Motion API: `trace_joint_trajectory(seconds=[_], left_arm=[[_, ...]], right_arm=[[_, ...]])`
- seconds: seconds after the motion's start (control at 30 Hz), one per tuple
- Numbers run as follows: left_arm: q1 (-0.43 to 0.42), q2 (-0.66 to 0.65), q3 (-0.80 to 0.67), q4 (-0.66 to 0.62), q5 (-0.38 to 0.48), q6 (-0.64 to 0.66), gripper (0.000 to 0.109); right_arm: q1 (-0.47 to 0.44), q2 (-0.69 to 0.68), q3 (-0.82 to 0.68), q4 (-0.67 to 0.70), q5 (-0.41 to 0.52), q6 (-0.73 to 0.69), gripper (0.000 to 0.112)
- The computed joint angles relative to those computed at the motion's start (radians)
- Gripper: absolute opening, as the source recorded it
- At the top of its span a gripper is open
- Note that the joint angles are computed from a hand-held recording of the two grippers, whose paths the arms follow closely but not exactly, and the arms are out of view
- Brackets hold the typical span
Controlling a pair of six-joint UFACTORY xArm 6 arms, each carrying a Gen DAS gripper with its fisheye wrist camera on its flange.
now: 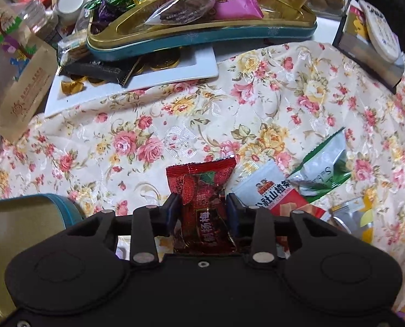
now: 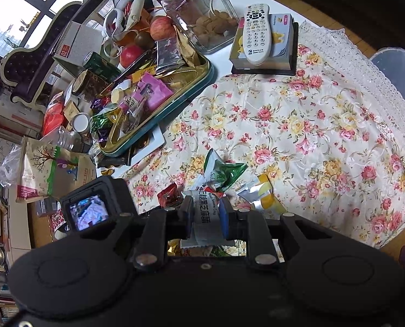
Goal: Organize snacks
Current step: 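Carry both held packets over the gold tray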
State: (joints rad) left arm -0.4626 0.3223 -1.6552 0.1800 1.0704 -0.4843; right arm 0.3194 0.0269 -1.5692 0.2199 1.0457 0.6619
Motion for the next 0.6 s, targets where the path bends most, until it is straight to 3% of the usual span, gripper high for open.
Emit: trace_joint_trajectory(seconds=[0.37, 0.6], left_arm=[[0.036, -0.066, -0.037, -0.075, 0.024, -0.067, 0.042], [0.042, -0.158, -0.050, 0.010, 0.081, -0.107, 0.042]], right_arm=[[-0.008, -0.003, -0.002, -0.024, -0.018, 0.030, 0.022], [0.010, 0.012, -0.018, -0.050, -0.013, 0.041, 0.022]])
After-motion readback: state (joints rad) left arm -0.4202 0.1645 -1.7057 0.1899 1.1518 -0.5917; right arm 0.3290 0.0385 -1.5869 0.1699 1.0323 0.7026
